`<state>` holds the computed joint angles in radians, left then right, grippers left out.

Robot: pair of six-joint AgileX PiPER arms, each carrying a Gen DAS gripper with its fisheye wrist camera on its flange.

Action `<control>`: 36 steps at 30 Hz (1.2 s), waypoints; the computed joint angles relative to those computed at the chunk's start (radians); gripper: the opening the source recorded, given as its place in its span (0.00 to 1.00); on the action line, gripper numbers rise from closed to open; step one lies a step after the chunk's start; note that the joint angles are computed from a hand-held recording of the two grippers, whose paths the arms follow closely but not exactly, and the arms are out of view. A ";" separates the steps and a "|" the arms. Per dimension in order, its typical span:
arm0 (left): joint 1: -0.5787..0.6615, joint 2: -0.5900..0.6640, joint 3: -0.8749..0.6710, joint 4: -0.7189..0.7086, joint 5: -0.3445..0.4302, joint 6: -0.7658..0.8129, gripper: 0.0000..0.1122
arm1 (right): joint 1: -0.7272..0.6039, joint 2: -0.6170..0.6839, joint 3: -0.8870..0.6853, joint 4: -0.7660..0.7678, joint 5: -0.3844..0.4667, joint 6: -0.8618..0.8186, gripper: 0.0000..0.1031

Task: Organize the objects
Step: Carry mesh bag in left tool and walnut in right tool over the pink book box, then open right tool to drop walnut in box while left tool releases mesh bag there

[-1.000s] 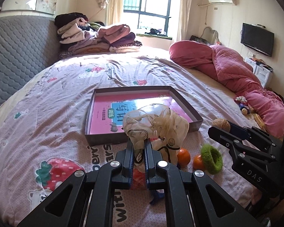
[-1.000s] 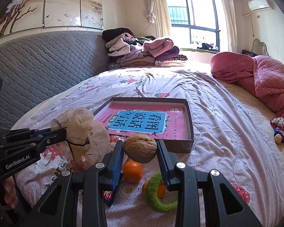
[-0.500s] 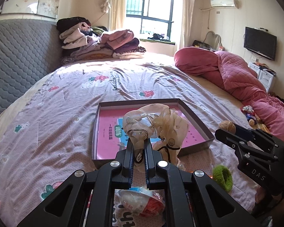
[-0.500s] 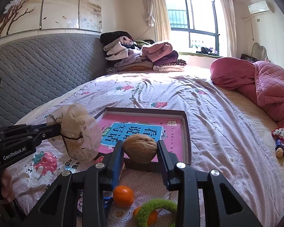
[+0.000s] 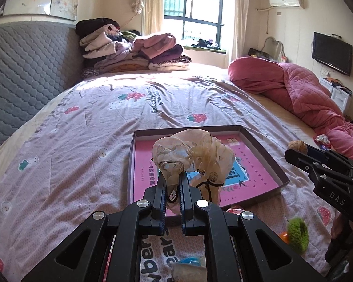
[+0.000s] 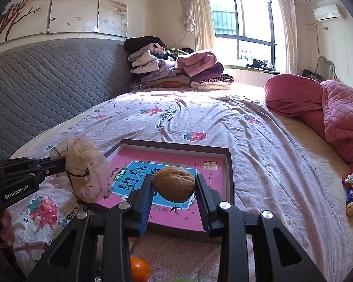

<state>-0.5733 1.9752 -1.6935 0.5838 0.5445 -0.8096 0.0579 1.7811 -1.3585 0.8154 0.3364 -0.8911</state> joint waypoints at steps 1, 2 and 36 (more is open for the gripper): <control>0.007 0.017 -0.024 -0.013 0.009 0.016 0.08 | -0.006 0.013 -0.014 -0.001 0.008 0.005 0.34; 0.013 0.027 -0.038 -0.025 0.011 0.028 0.08 | -0.007 0.026 -0.027 -0.022 0.010 0.027 0.34; 0.077 0.295 -0.353 -0.214 0.145 0.147 0.09 | -0.015 0.382 -0.441 -0.498 0.320 0.460 0.35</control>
